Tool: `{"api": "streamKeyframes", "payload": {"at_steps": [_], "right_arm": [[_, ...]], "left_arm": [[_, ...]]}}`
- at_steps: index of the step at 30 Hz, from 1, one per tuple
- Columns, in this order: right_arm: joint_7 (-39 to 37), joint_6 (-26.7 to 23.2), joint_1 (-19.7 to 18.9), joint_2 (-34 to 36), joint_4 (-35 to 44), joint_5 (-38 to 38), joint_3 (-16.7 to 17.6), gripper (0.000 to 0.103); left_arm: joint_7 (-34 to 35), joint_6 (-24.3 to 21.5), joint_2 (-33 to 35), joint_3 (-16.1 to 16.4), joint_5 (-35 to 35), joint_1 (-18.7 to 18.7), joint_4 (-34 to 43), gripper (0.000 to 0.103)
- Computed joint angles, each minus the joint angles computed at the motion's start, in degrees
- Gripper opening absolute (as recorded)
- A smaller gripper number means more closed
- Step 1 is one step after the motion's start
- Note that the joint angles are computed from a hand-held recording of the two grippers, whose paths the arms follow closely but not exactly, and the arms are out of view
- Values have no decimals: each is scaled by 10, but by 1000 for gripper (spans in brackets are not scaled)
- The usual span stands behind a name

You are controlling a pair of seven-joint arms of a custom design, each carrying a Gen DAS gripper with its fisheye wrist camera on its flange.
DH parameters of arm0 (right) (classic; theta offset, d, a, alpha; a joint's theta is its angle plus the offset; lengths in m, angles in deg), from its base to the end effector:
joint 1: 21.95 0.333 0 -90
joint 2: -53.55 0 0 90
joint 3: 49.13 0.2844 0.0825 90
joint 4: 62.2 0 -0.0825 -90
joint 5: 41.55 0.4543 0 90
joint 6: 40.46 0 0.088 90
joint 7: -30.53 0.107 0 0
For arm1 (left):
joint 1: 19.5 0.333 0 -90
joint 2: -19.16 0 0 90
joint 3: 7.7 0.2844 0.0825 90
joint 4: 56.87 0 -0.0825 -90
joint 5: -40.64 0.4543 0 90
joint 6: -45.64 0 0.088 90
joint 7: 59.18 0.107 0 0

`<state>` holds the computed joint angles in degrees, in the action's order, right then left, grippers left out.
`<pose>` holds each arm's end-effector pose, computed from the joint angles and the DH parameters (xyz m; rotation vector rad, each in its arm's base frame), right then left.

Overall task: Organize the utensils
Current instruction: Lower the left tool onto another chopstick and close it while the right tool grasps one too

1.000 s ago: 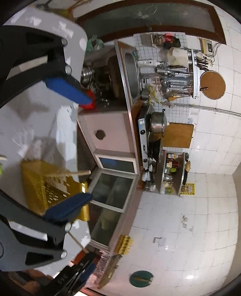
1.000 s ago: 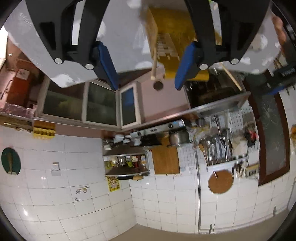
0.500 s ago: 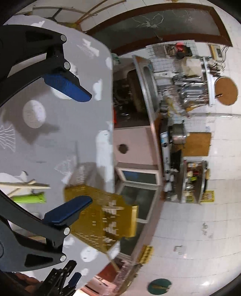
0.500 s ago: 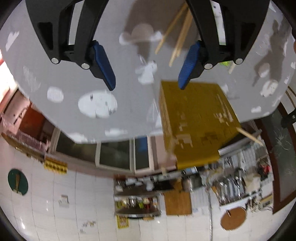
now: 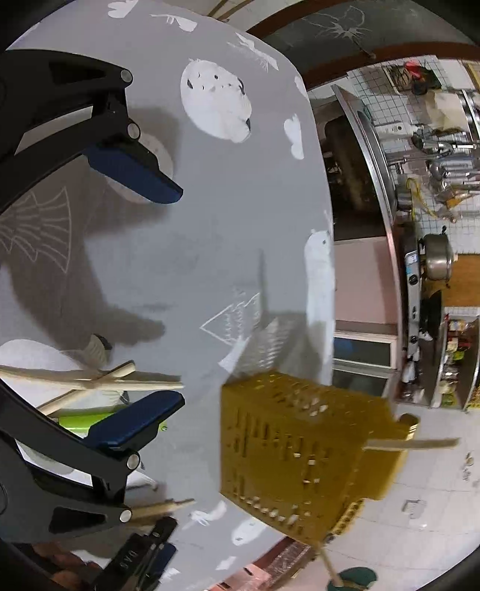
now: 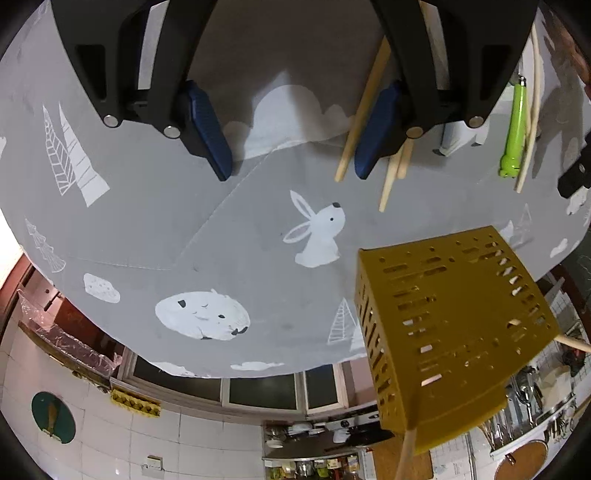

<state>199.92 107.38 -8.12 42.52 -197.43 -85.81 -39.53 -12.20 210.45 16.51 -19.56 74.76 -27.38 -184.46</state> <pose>0.5179 0.2373 0.3720 -1.4582 2.1748 -0.7041 0.5722 -0.2397 0.3937 -1.6856 1.8992 -0.7495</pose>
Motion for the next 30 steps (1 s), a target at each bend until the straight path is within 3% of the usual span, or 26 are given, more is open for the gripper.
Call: {"api": "streamKeyframes", "payload": {"at_steps": [3,6,11,13,17,22,30], "right_arm": [[-5,-23,6,7,12,8,3,58],[-11,-34,14,12,22,16,3,48],[-18,-19,21,16,27,22,0,18],[-9,-7,20,18,25,10,1,11],[-1,8,19,14,18,1,0,10],[-1,9,18,14,18,1,1,10],[-20,13,18,21,26,18,-4,10]], "left_arm": [[-2,-17,9,-4,7,-6,10,98],[28,-19,14,-2,-32,-14,11,98],[19,-26,20,-1,-15,-20,14,97],[27,-27,24,0,-20,-23,15,93],[45,-31,31,1,-36,-28,21,81],[56,-36,45,2,-36,-35,34,76],[125,-52,56,1,-93,-47,51,33]]}}
